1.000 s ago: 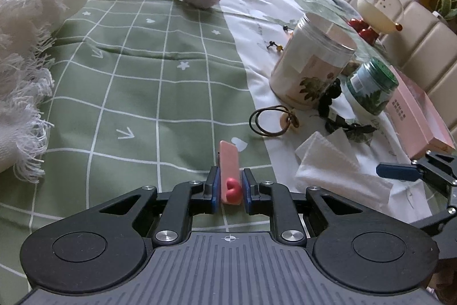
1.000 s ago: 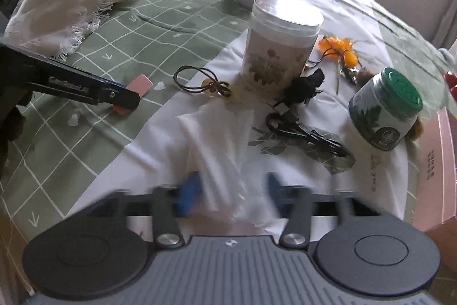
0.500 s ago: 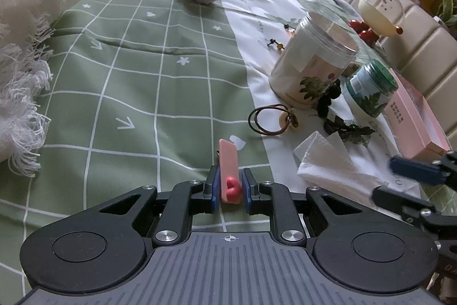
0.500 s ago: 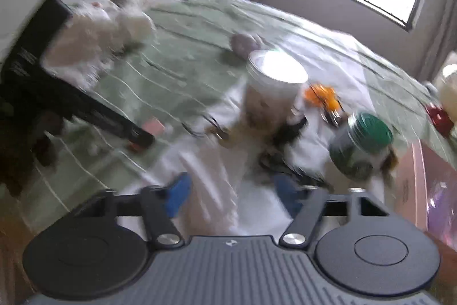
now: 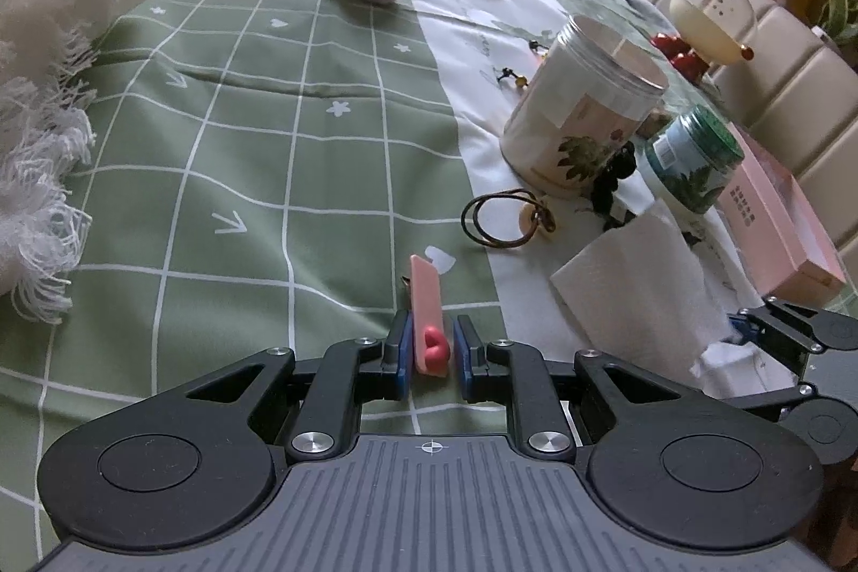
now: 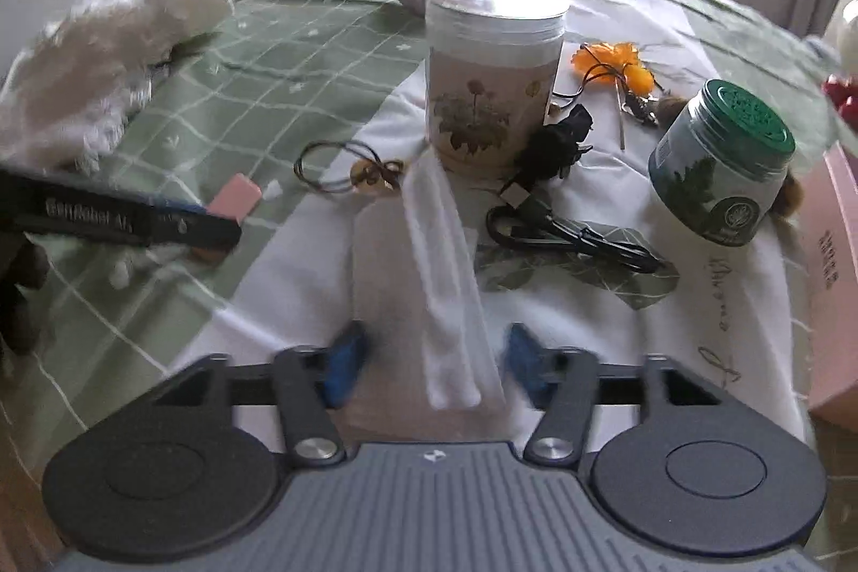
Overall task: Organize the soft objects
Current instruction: 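Grasp the white towel with the right tool while the left tool holds the pink eraser, then carry the eraser and towel into the pink box and open both tools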
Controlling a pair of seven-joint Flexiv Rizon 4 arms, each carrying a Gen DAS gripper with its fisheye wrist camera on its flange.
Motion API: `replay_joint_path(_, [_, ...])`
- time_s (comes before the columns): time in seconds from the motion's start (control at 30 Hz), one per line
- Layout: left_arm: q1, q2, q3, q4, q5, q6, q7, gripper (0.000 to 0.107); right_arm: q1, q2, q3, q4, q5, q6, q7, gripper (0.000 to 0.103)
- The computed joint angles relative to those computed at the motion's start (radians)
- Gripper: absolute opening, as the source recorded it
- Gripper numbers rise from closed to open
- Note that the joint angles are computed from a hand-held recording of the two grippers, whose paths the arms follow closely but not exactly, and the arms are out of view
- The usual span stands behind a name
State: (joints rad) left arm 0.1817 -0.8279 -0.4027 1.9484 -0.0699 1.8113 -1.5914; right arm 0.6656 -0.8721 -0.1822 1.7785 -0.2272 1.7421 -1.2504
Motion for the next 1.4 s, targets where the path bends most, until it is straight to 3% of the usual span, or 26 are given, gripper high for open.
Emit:
replay_joint_path(0.23, [-0.062,0.016,0.065,-0.011,-0.005,-0.01,0.032,0.019,0.04,0.011,-0.043,0.026,0.029,0.008,0.004,0.082])
replay_joint_path(0.43, [-0.112,0.02,0.114,-0.015,-0.019,0.003,0.05,0.019,0.247,-0.016,-0.263,0.1,0.155,0.168,-0.06,0.082])
replay_joint_path(0.6, [-0.096,0.015,0.095,-0.01,-0.022,0.014,0.042,0.019,0.183,-0.019,-0.186,0.027,0.144,0.106,-0.128,0.082])
replay_joint_path(0.7, [-0.094,0.014,0.088,-0.001,-0.044,0.032,0.0,0.019,0.092,-0.037,-0.094,-0.059,0.114,0.024,-0.106,0.082])
replay_joint_path(0.73, [-0.092,0.014,0.085,0.003,-0.048,0.037,-0.015,0.019,0.04,-0.038,-0.036,-0.089,0.096,-0.018,-0.087,0.079])
replay_joint_path(0.8, [-0.093,0.014,0.088,0.003,-0.04,0.041,-0.024,0.019,-0.053,-0.034,0.075,-0.129,0.062,-0.094,-0.07,0.053])
replay_joint_path(0.87, [-0.093,0.015,0.091,0.001,-0.028,0.036,-0.022,0.019,-0.058,-0.024,0.075,-0.111,0.027,-0.085,-0.048,0.033])
replay_joint_path(0.93, [-0.096,0.019,0.101,-0.007,-0.004,0.018,0.008,0.019,-0.031,-0.009,0.043,-0.08,0.002,-0.08,-0.033,0.022])
replay_joint_path(1.03, [-0.103,0.021,0.107,-0.009,-0.01,0.011,0.019,0.019,-0.031,0.017,0.047,-0.036,-0.03,-0.063,-0.033,0.017])
replay_joint_path(1.27, [-0.178,0.039,0.177,-0.025,-0.057,-0.026,0.024,0.019,-0.026,0.059,0.045,0.028,-0.053,-0.039,-0.036,0.016])
replay_joint_path(1.4, [-0.176,0.04,0.171,-0.027,-0.075,-0.032,0.024,0.016,-0.011,0.077,0.018,0.053,-0.042,-0.021,-0.032,0.016])
